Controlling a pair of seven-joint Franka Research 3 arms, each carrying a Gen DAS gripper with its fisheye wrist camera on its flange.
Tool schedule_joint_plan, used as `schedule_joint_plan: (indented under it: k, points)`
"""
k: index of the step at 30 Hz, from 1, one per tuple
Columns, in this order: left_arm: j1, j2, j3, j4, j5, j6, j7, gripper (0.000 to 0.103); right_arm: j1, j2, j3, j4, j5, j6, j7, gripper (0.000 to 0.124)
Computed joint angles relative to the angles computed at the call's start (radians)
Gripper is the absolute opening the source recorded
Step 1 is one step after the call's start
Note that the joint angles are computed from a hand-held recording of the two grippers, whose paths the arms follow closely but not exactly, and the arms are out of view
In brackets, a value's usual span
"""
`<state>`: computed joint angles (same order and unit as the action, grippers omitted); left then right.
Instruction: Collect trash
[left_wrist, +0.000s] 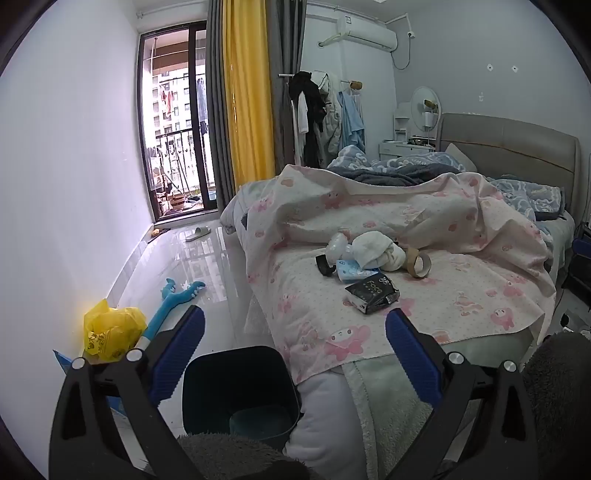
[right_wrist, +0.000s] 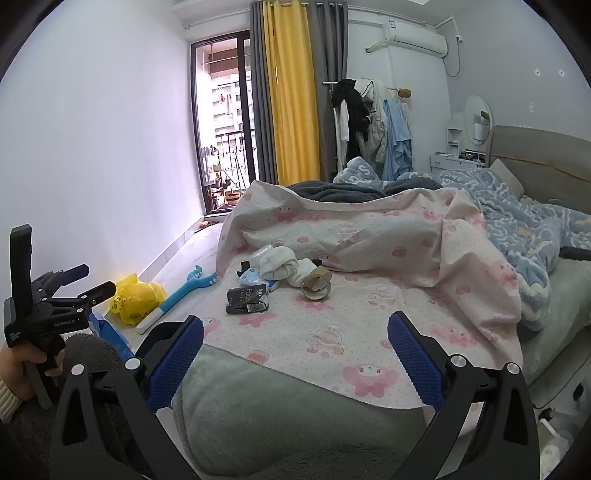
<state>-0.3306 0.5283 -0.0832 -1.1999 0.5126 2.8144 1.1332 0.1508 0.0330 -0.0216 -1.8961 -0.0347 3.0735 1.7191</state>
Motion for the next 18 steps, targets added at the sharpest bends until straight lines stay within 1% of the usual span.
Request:
schedule_joint_plan:
  k: [7,10,11,18]
  points:
    - [0.0,-0.001,0.001,-0.001,0.0,0.0,0.002,0.1,-0.001,-0.001,0.001,-0.002,0.017,0.002,-0.015,0.101]
    - [-0.001,0.0,0.002,0.0,0.001,-0.002,0.001,0.1,0.001,0.0,-0.001,-0.001,-0.002,0.001,0.0,0.101]
    - [-0.001,0.0,0.002,0.0,0.0,-0.002,0.001,0.1,-0.002,-0.001,0.003,-0.003,0.031,0.004,-0.024,0.101]
    - [-0.002,0.0,0.003,0.001,0.003,-0.003,0.001,0.1,0.001,-0.001,0.001,-0.002,0.015,0.002,-0.009,0.101]
